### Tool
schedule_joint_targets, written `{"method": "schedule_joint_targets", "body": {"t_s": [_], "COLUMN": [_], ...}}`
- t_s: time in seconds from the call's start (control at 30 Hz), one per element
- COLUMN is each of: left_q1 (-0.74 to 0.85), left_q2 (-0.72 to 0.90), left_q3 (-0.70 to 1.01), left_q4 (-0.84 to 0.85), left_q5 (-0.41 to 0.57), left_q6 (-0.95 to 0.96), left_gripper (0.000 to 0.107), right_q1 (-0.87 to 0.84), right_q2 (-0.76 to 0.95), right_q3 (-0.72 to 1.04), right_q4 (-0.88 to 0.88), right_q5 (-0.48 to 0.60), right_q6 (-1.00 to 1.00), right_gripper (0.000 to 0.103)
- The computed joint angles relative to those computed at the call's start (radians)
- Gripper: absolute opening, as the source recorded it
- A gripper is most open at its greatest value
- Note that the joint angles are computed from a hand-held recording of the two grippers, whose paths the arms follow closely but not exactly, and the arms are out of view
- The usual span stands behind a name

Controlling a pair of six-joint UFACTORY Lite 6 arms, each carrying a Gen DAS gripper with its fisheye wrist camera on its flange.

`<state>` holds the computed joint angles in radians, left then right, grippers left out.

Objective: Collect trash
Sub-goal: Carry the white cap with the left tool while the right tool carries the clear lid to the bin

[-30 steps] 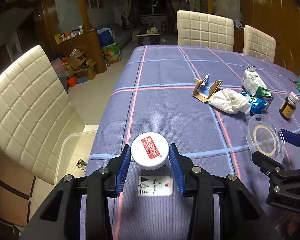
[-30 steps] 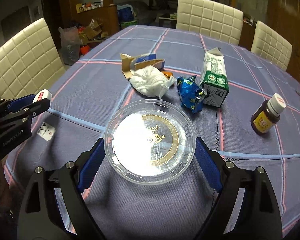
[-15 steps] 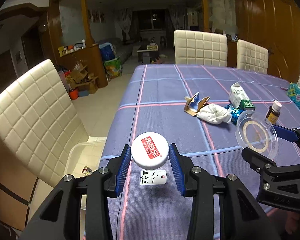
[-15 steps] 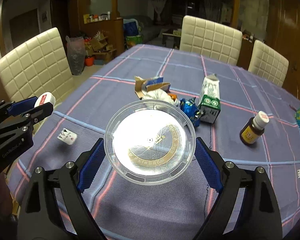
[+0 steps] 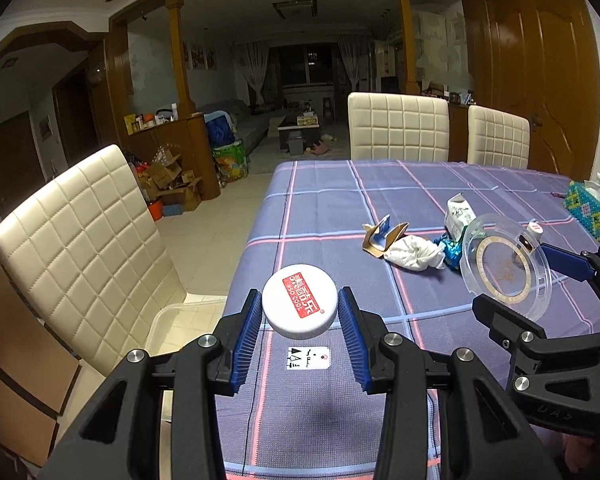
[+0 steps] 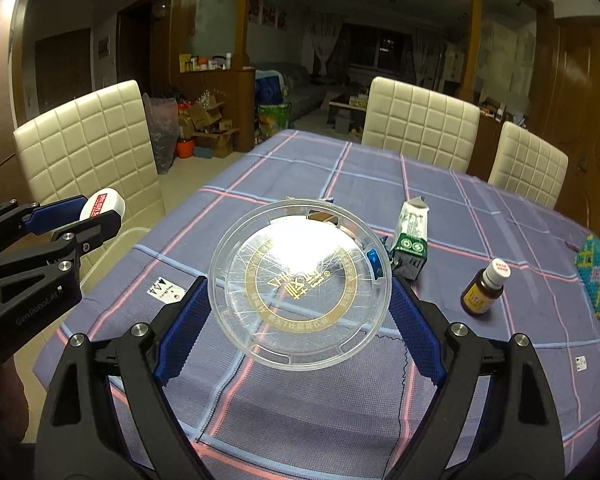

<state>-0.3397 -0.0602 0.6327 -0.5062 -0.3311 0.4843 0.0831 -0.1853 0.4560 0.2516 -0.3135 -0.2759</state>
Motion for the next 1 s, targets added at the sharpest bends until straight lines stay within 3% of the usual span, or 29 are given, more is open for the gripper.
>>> {"method": "schedule_joint_targets", "body": {"t_s": [0.47,1.0], "left_q1": [0.048,0.144], "left_q2": [-0.095,-0.125], "left_q3": [-0.043,-0.08], "left_q4": [-0.022,0.055], "left_q5": [0.013,-0.003], "left_q6": [0.007,-0.07], "left_gripper": [0.039,0.039], "right_q1": [0.095,0.201], "right_q2": [-0.089,-0.018], "right_q3": [0.005,0.068], "right_q4": [0.194,0.342], "right_q5": [0.012,-0.014], "right_q6": [-0.18,-0.312], "right_gripper": [0.087,0.087]}}
